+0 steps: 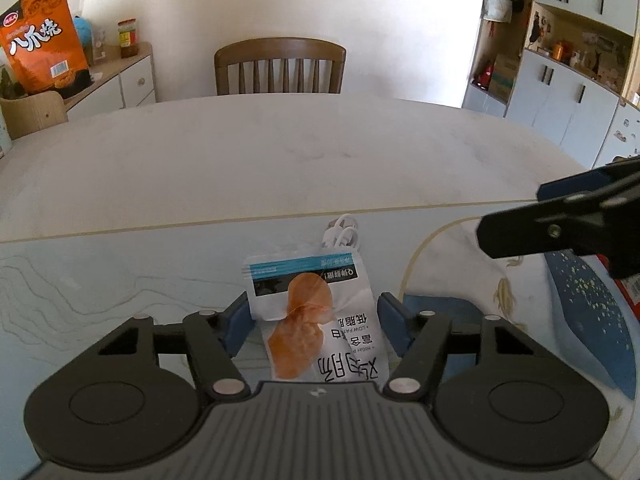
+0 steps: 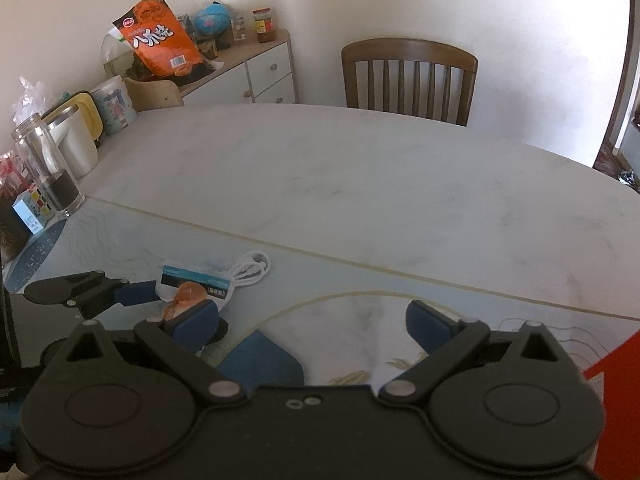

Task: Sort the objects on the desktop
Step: 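Grasp the sausage snack packet with the left gripper while the right grasps the white USB cable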

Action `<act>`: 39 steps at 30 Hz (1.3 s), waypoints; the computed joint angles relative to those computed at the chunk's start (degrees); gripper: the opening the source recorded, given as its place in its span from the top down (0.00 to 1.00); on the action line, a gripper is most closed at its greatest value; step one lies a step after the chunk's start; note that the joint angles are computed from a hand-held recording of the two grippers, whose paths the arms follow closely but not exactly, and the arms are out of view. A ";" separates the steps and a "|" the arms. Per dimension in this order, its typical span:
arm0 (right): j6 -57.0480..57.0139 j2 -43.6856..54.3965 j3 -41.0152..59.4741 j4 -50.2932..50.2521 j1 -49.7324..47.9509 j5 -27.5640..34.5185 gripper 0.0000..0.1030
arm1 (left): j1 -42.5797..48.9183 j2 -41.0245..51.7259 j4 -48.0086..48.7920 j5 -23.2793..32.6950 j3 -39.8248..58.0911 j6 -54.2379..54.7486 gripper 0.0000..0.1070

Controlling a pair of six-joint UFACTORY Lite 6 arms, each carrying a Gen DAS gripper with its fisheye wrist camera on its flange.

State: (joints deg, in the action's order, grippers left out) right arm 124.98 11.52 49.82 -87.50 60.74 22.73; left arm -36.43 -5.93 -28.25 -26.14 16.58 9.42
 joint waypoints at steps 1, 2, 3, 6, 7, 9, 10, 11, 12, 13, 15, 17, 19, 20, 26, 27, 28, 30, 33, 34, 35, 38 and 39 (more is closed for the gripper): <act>0.23 0.39 0.37 -0.42 -0.21 -0.27 0.02 | 0.68 -0.66 1.92 0.27 -0.48 -1.57 0.39; 0.68 0.73 0.65 -1.07 -0.41 -0.58 0.02 | 1.82 -1.15 4.74 0.58 -0.84 -3.73 0.40; 1.06 1.21 1.04 -1.74 -0.62 -0.92 0.02 | 3.11 -1.73 7.65 0.95 -1.24 -5.93 0.40; 0.60 2.93 2.57 -2.27 -1.29 -1.80 0.02 | 5.65 -4.47 11.77 1.53 -3.37 -8.80 0.40; 0.66 3.51 3.11 -2.55 -1.40 -2.09 0.02 | 6.67 -6.06 13.05 1.85 -4.48 -9.60 0.40; 0.38 4.95 4.53 -3.01 -1.67 -2.51 0.02 | 8.63 -9.40 14.84 2.61 -6.59 -10.36 0.41; 0.55 5.68 5.27 -3.50 -1.83 -2.81 0.02 | 9.65 -11.47 14.77 3.26 -7.76 -9.73 0.41; 0.95 6.55 6.04 -4.20 -2.00 -3.11 0.02 | 10.65 -13.19 15.10 3.98 -8.69 -9.75 0.40; 1.21 7.60 6.91 -4.82 -2.06 -3.25 0.02 | 12.41 -14.86 17.14 5.14 -9.50 -11.12 0.41; 1.41 8.55 7.69 -5.42 -2.07 -3.49 0.02 | 14.27 -16.00 19.51 6.15 -10.06 -12.85 0.41; 2.55 10.76 9.28 -7.61 -2.30 -4.28 0.02 | 17.00 -16.49 22.83 6.66 -10.35 -14.89 0.41; 3.24 13.20 11.31 -9.51 -2.39 -5.18 0.02 | 19.34 -17.42 26.87 6.97 -11.20 -17.72 0.41; 3.85 15.62 13.31 -10.83 -1.96 -5.00 0.02 | 21.19 -17.85 30.32 6.95 -11.77 -19.94 0.41; 4.33 16.67 14.21 -11.82 -1.82 -5.13 0.02 | 22.29 -18.45 32.66 7.14 -12.21 -21.61 0.41; -2.16 24.17 22.02 -9.44 -1.23 -5.93 0.02 | 26.80 -18.95 41.02 6.05 -13.18 -27.34 0.41; -3.87 25.33 23.34 -8.28 -1.21 -6.22 0.01 | 27.25 -18.93 41.50 5.90 -13.25 -27.43 0.41; -5.50 26.39 24.55 -6.95 -1.32 -6.34 0.01 | 27.42 -19.33 41.80 5.83 -13.59 -27.66 0.41; -7.76 28.10 26.28 -5.49 -1.53 -6.50 0.00 | 28.40 -19.46 43.92 5.43 -13.85 -29.18 0.41; -6.50 29.43 27.14 -8.56 -1.43 -5.49 0.00 | 28.04 -20.33 43.41 5.47 -14.51 -28.90 0.41; -5.51 29.60 27.25 -9.73 -1.60 -5.63 0.00 | 28.25 -19.96 43.67 5.17 -14.37 -28.98 0.41; -5.18 29.89 27.61 -10.25 -1.73 -5.63 0.00 | 28.35 -19.86 43.69 4.97 -14.40 -29.01 0.41; -2.35 30.57 28.11 -13.17 -1.79 -5.09 0.00 | 28.71 -19.23 43.74 4.34 -14.25 -28.78 0.41; -1.26 30.70 28.12 -14.26 -1.82 -4.97 0.00 | 28.72 -19.39 43.80 4.37 -14.34 -28.88 0.41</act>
State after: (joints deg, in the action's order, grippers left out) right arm 123.72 42.22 77.94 -101.76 58.92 17.76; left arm -7.71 -25.32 15.54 -21.77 2.24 -19.46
